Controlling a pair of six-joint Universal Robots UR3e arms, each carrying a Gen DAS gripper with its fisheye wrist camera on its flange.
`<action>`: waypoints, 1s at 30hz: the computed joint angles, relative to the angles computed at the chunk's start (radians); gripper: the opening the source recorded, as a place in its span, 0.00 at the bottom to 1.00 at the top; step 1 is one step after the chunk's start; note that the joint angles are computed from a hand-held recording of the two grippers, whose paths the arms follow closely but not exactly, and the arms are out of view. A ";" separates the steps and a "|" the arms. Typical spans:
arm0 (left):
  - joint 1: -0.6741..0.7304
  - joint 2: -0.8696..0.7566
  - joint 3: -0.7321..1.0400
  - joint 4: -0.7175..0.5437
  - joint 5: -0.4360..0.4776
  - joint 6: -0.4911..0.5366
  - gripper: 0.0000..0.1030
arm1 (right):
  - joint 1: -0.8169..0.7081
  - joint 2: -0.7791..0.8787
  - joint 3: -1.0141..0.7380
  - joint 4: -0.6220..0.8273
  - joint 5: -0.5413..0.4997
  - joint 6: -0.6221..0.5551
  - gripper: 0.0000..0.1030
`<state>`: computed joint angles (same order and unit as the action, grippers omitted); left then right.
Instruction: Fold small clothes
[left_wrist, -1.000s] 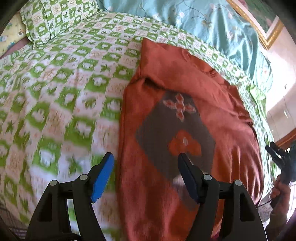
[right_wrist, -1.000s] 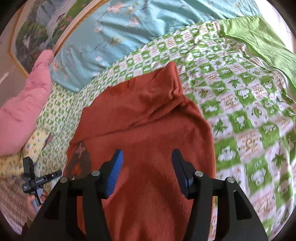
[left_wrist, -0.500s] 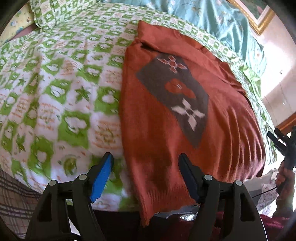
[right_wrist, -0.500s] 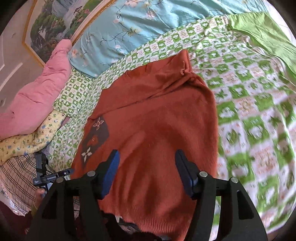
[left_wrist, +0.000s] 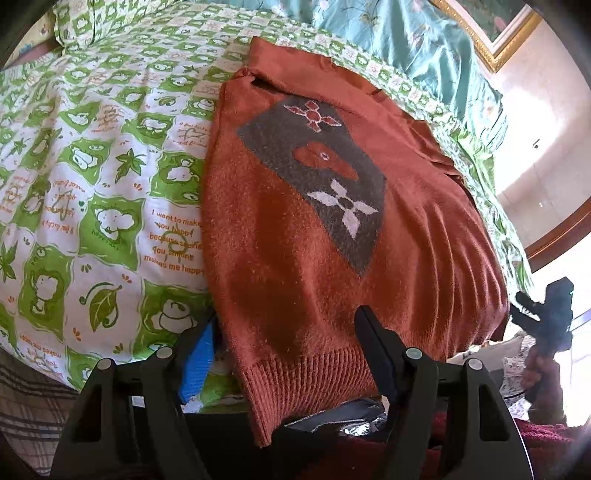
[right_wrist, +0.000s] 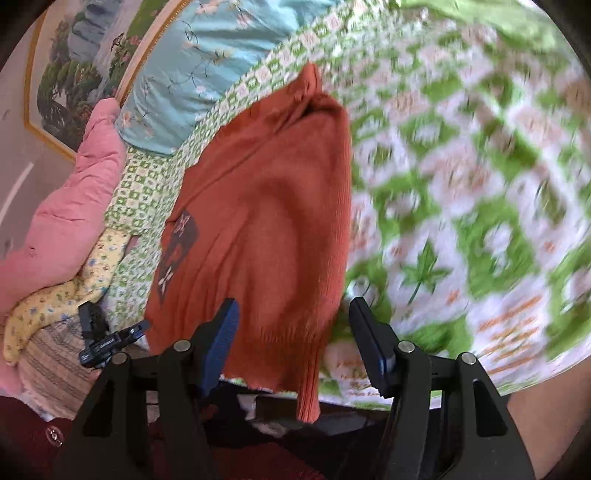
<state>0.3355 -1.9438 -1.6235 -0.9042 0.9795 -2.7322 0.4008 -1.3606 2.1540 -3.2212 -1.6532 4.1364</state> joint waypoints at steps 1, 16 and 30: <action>0.001 -0.002 0.000 0.000 -0.002 0.001 0.69 | 0.004 0.014 0.002 -0.026 -0.004 -0.002 0.61; 0.021 -0.009 0.004 -0.027 -0.012 0.117 0.10 | -0.056 0.064 0.008 -0.079 0.167 -0.140 0.10; 0.086 0.015 0.075 -0.105 -0.247 0.067 0.05 | -0.141 0.078 0.031 -0.287 0.267 -0.157 0.09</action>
<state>0.4219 -1.9286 -1.5483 -1.0092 0.7324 -2.6650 0.2595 -1.2825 2.1848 -3.5082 -1.3857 3.9793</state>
